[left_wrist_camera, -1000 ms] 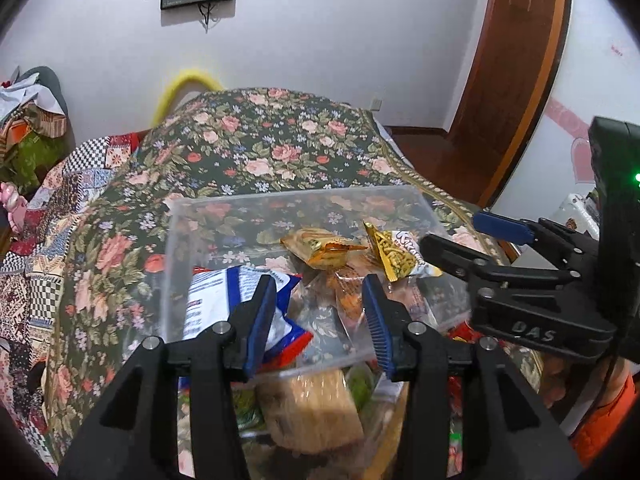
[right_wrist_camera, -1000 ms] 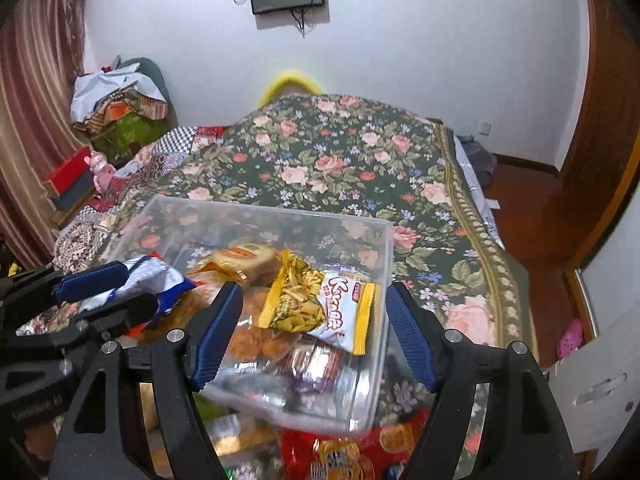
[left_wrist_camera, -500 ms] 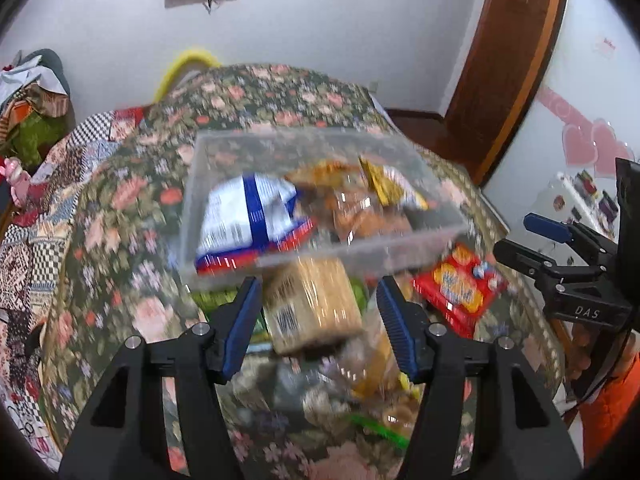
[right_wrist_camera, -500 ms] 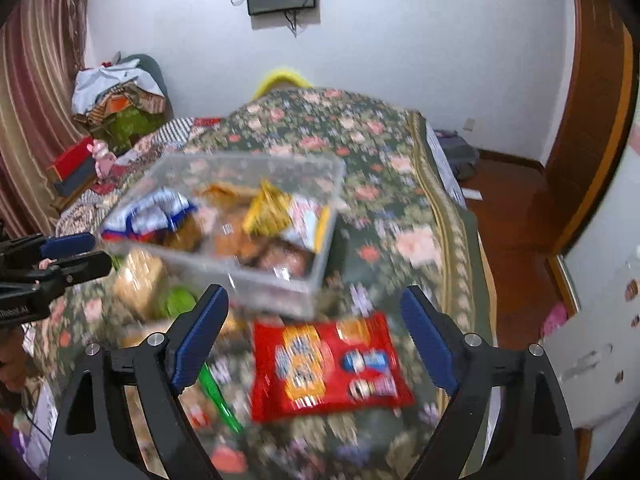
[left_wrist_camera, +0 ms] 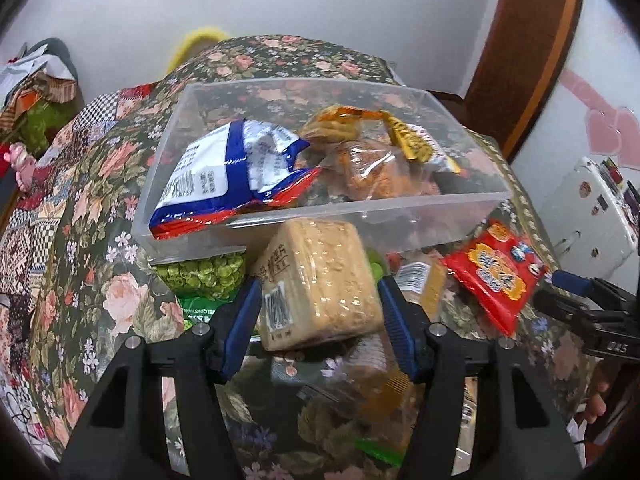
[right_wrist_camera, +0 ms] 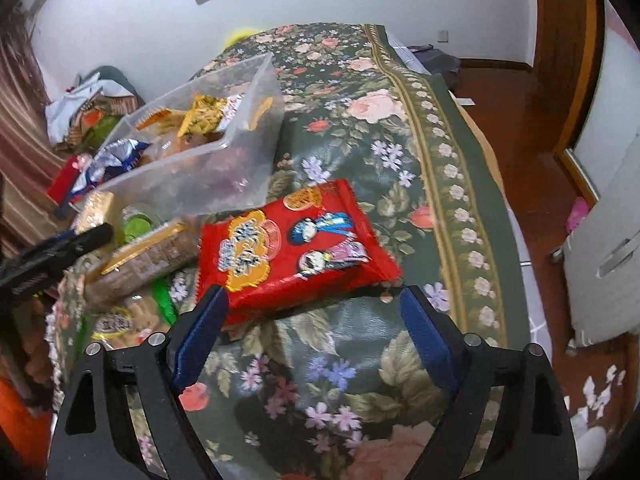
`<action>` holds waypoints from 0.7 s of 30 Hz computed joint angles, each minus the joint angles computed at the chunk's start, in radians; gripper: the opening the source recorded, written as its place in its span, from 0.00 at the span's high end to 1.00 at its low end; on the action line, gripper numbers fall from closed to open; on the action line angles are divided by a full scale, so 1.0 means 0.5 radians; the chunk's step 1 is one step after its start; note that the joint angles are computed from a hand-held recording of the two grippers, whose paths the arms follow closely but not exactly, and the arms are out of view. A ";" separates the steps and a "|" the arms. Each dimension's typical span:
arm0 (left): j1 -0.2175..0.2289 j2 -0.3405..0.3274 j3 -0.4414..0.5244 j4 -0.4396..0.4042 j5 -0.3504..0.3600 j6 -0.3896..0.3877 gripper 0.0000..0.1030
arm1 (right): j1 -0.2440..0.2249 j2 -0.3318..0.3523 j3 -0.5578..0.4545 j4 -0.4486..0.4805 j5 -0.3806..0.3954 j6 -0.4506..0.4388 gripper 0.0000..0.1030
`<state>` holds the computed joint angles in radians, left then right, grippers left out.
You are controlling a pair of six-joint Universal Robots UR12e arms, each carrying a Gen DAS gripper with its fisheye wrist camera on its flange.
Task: Organize snacks
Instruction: 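Grasp the wafer pack with left tool while right tool grasps red snack bag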
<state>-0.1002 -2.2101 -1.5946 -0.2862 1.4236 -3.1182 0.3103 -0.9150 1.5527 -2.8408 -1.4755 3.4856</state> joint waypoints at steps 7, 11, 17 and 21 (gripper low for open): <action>0.035 0.016 -0.053 0.035 -0.041 -0.020 0.55 | 0.034 0.082 -0.146 0.105 -0.061 -0.034 0.18; 0.049 0.038 -0.097 0.071 -0.011 -0.028 0.57 | 0.041 0.140 -0.242 0.181 -0.098 0.019 0.18; 0.076 0.045 -0.117 0.087 -0.036 -0.052 0.63 | 0.056 0.182 -0.297 0.206 -0.199 -0.003 0.16; 0.057 0.029 -0.088 0.085 0.016 -0.042 0.63 | 0.044 0.154 -0.245 0.213 -0.200 -0.056 0.20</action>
<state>-0.0717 -2.1958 -1.6387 -0.2437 1.4313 -3.1392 0.3324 -0.8378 1.4303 -2.7343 -1.5754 3.4578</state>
